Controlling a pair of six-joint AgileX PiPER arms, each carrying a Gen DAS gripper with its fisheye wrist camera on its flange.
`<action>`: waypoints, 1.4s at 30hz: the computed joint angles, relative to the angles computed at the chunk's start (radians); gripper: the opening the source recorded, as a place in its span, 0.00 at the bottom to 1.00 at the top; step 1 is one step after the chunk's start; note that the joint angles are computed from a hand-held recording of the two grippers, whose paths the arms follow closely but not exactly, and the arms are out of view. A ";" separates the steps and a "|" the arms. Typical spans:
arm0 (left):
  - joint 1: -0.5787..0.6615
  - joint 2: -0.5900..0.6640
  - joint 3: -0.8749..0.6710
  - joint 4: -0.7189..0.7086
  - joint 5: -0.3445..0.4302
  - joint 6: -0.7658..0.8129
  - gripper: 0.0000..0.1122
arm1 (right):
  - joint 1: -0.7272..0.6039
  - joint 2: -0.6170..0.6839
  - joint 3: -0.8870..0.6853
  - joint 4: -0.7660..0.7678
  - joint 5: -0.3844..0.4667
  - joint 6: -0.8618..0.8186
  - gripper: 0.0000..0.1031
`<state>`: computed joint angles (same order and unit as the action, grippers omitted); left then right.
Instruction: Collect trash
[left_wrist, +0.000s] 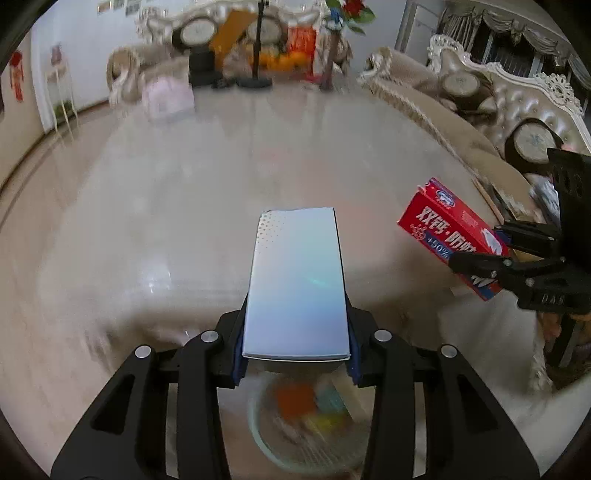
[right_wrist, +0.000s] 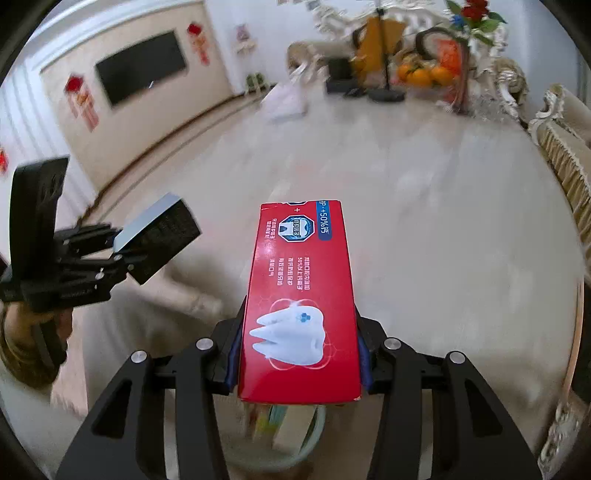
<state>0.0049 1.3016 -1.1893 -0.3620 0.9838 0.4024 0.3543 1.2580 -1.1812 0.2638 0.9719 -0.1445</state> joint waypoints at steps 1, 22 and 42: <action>-0.011 -0.045 0.064 0.010 -0.005 -0.007 0.36 | 0.021 -0.017 0.036 0.012 0.007 0.005 0.43; -0.040 0.221 0.479 0.017 -0.147 -0.102 0.73 | 0.288 0.462 0.143 -0.023 -0.182 0.086 0.64; -0.234 -0.078 0.349 0.340 -0.115 -0.520 0.76 | 0.281 0.027 0.276 -0.390 -0.095 0.660 0.90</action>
